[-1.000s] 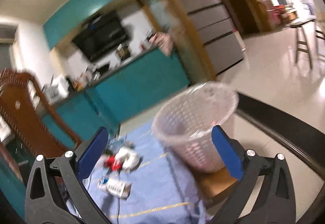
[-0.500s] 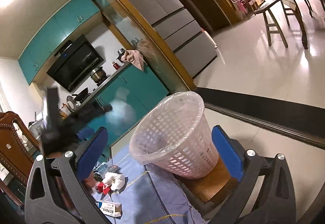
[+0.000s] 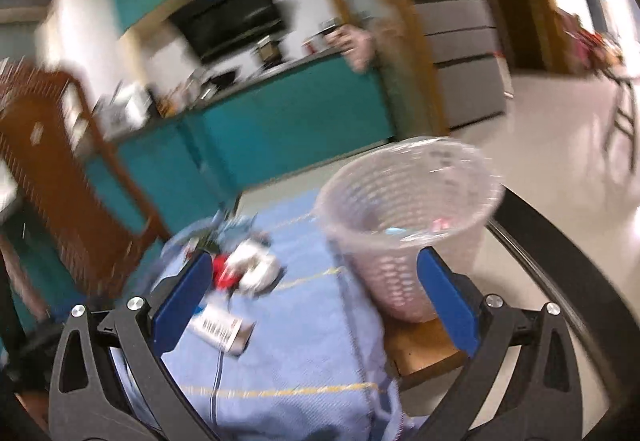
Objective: Collect trash
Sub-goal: 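Bring both tools back above the table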
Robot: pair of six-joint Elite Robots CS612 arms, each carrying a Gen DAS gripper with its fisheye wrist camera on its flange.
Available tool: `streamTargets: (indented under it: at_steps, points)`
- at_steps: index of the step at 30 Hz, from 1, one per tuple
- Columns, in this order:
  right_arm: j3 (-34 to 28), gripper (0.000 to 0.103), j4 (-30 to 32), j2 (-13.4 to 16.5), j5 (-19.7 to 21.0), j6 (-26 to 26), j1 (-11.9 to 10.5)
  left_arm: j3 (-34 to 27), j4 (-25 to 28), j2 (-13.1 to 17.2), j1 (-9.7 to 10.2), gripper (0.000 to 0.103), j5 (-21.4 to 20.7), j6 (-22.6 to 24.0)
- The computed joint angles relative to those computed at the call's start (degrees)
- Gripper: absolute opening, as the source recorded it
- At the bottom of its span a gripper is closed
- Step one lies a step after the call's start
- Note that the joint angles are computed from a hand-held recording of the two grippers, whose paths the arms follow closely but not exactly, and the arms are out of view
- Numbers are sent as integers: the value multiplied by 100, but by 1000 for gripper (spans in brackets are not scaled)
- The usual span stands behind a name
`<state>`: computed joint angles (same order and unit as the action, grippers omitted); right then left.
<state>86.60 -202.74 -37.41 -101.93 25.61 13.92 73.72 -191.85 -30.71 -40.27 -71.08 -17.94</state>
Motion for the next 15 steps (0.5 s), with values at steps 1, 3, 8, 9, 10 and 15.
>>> streamTargets:
  at_steps: [1, 3, 8, 9, 10, 15]
  points:
    - [-63, 100, 116, 15, 85, -242, 37, 70, -65, -5, 2, 100, 70, 83]
    - [-111, 99, 238, 17, 170, -564, 97, 33, 101, 14, 2, 100, 178, 225]
    - [-185, 99, 295, 49, 195, -789, 140, -38, 210, 45, -18, 100, 32, 286]
    - [-186, 99, 324, 49, 203, -758, 135, 14, 175, 27, -18, 100, 18, 314]
    - [-191, 99, 356, 49, 198, -729, 131, 36, 156, 19, -22, 100, 12, 350]
    - [-192, 99, 421, 44, 207, -672, 125, 75, 177, -9, -6, 100, -25, 251]
